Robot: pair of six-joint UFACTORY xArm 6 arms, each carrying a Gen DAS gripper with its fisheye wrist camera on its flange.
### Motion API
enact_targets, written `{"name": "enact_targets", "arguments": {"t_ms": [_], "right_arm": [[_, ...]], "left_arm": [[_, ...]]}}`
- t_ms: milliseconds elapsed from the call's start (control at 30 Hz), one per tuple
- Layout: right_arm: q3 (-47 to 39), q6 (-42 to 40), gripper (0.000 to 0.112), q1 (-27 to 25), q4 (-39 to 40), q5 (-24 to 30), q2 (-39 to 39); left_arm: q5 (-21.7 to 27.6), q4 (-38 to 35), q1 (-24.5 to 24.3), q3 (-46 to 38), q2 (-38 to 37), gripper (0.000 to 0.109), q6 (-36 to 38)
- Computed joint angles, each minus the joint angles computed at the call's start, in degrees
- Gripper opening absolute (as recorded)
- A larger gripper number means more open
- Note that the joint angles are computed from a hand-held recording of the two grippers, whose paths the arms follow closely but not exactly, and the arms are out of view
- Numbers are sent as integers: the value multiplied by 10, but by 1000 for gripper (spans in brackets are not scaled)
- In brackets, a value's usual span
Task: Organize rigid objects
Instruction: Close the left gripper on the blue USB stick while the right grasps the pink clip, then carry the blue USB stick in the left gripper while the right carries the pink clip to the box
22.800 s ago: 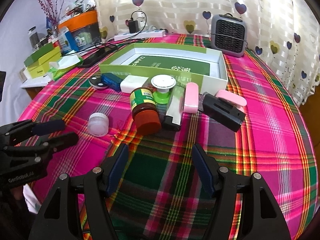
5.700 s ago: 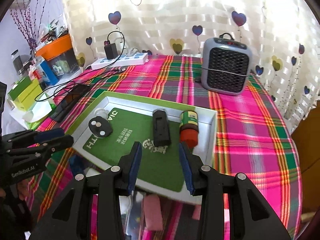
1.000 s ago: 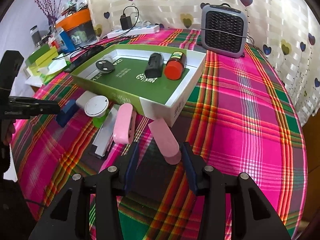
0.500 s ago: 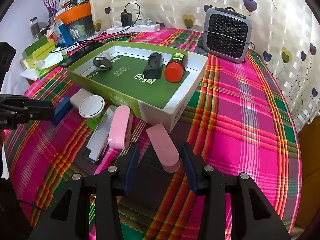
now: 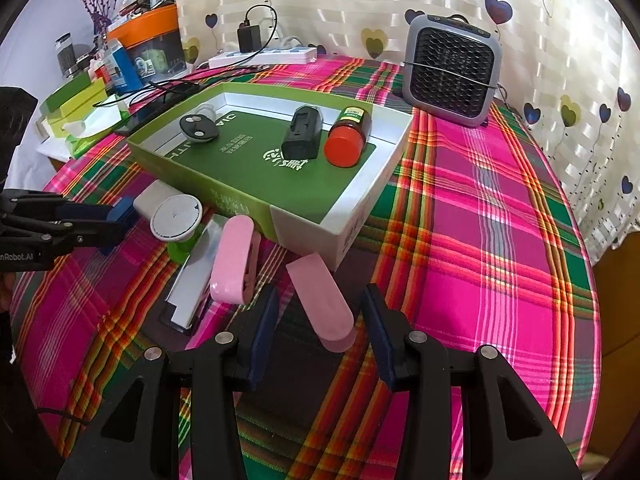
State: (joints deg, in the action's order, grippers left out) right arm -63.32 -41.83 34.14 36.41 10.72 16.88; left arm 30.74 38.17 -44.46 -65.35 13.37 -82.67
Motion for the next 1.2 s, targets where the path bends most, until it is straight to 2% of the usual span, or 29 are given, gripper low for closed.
{"name": "enact_targets", "arguments": {"t_ms": [233, 533, 600, 667, 733, 967, 1033, 1200], "right_arm": [[-7, 14, 44, -1, -13, 2, 6], [-7, 9, 44, -1, -9, 1, 5], [-6, 4, 41, -1, -5, 1, 4], [-5, -1, 32, 0, 1, 0, 4], [-3, -4, 29, 0, 5, -1, 2], [-2, -10, 25, 1, 11, -1, 1], [-1, -12, 19, 1, 13, -2, 1], [0, -12, 19, 2, 14, -2, 0]], "left_arm": [[9, 14, -2, -5, 3, 37, -10], [15, 31, -2, 2, -3, 26, -35], [16, 32, -2, 3, -4, 25, -36], [19, 33, -2, 3, -4, 22, -37], [18, 34, -2, 3, -4, 22, -37], [18, 35, -2, 5, -5, 22, -39], [17, 35, -2, 5, -6, 22, -39], [17, 35, -2, 6, -6, 22, -39]]}}
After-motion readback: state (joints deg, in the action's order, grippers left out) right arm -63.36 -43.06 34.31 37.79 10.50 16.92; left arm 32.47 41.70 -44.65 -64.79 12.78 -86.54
